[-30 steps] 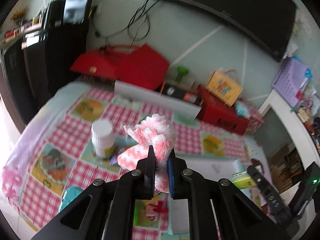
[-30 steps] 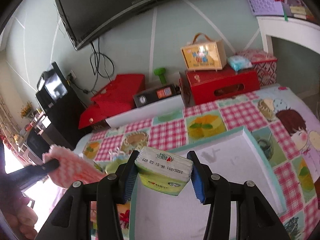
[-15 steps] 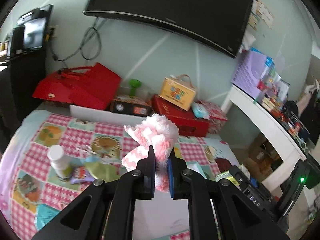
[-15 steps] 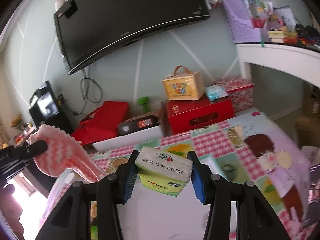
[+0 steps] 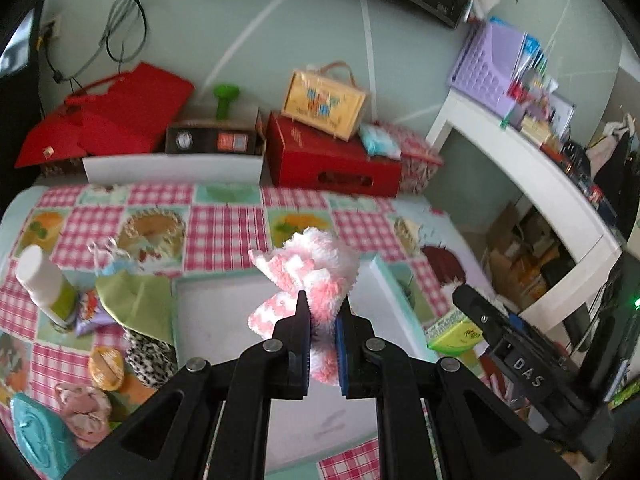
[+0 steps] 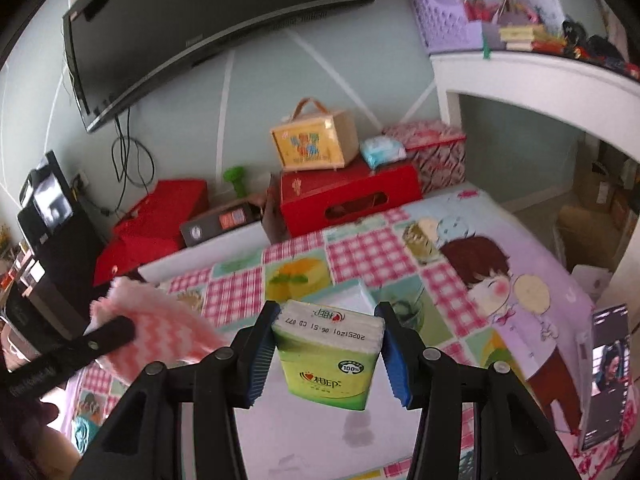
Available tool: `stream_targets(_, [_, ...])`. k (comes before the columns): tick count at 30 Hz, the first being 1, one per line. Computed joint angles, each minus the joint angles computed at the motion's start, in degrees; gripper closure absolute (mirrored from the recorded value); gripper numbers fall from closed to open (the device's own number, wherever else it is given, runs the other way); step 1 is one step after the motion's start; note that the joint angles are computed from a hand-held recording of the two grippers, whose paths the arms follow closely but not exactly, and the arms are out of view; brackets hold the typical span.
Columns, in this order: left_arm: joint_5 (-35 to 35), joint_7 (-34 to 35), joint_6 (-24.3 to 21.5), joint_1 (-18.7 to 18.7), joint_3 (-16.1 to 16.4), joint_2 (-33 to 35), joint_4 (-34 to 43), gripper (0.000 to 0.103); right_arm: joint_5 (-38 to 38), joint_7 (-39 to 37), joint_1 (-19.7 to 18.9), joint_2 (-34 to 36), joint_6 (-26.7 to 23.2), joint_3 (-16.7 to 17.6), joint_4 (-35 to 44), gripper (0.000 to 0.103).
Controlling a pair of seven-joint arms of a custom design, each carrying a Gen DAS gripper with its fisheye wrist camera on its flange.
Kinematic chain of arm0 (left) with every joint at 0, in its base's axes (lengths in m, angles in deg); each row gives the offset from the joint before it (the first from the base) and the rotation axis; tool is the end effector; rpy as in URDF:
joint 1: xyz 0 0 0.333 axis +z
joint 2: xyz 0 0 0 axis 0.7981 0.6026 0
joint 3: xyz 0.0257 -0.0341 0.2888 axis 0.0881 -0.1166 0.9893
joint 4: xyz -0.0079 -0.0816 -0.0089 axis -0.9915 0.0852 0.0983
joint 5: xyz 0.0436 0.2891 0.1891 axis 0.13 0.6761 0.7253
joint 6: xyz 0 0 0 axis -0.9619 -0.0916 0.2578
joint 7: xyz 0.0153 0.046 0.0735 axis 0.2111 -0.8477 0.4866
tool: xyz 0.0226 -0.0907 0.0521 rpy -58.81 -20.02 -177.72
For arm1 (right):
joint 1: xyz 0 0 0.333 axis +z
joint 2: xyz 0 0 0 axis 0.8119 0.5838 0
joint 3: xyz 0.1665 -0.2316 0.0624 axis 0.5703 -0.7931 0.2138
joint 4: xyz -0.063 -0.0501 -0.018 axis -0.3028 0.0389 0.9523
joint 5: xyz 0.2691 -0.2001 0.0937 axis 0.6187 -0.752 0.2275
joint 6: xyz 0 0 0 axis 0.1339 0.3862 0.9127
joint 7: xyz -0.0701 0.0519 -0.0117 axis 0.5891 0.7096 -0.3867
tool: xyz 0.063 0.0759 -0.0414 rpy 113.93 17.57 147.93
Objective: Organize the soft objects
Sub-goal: 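Lower the tissue pack into the white tray and open the right gripper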
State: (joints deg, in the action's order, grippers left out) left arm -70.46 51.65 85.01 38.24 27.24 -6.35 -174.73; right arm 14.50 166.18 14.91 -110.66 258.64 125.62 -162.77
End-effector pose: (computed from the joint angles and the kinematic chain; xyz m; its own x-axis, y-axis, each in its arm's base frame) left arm 0.4846 -0.2229 0.4294 -0.5033 -0.8131 0.2924 -0.7278 0.2165 -0.6507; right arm 0.3845 0.0976 0.4178 -0.4251 -0.8760 -0.2278 -0.4995 0.4369 -0.7481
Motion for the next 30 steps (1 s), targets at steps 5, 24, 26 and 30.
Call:
stream_targets(5, [5.36, -4.53, 0.55, 0.54, -0.69, 4.48, 1.33, 0.092, -2.52, -0.81, -4.13, 7.52, -1.75, 4.08, 3.56, 0.051])
stream_targets(24, [29.12, -27.54, -0.06, 5.62, -2.81, 15.04, 5.13, 0.037, -22.82, 13.25, -23.45, 22.1, -10.28, 20.64, 12.72, 0.029])
stream_targets(26, [30.64, -29.09, 0.21, 5.64, -2.65, 15.04, 4.99, 0.034, -23.98, 14.28, -22.75, 22.45, -11.27, 19.92, 13.05, 0.026])
stream_targets(30, [32.09, -31.1, -0.23, 6.34, -2.99, 15.31, 5.27, 0.031, -26.98, 16.38, -21.79, 24.0, -13.33, 19.03, 14.04, 0.019])
